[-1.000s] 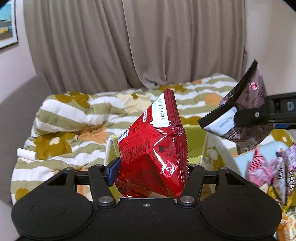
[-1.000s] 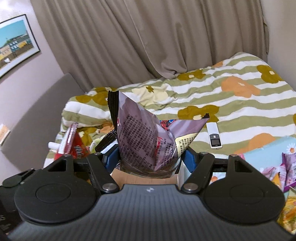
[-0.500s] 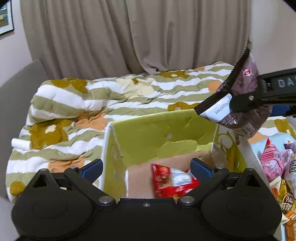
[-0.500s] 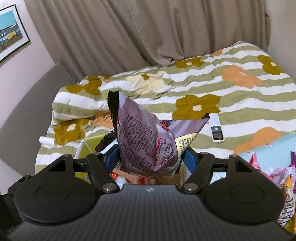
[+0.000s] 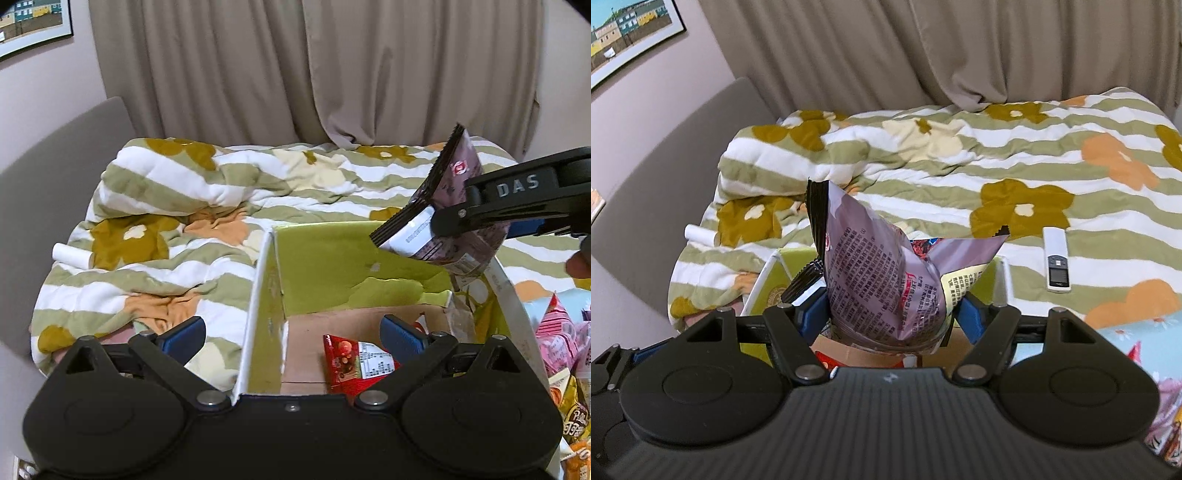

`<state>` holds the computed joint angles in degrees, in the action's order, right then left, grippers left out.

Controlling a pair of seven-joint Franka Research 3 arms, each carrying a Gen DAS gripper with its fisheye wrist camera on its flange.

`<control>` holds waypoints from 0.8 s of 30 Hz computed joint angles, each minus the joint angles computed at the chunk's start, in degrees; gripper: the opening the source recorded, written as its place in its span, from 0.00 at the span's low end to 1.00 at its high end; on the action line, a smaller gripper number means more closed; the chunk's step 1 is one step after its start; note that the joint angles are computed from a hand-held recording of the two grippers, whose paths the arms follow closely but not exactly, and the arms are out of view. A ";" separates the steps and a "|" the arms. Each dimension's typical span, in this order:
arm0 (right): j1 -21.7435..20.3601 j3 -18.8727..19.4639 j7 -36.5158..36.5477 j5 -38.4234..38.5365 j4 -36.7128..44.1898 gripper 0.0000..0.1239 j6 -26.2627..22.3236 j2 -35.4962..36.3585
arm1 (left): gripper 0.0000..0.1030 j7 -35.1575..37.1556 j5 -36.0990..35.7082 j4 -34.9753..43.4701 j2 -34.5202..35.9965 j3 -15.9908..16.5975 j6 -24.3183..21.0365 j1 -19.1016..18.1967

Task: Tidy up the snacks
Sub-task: 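Carry the red bag and purple-brown bag into the cardboard box with both grippers, release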

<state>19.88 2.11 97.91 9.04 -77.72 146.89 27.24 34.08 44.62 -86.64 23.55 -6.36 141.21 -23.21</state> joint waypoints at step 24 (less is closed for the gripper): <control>1.45 -1.74 3.56 -3.72 -7.90 0.83 3.66 -5.59 | 0.99 -8.27 5.36 -6.03 -5.10 -0.26 0.37 -0.13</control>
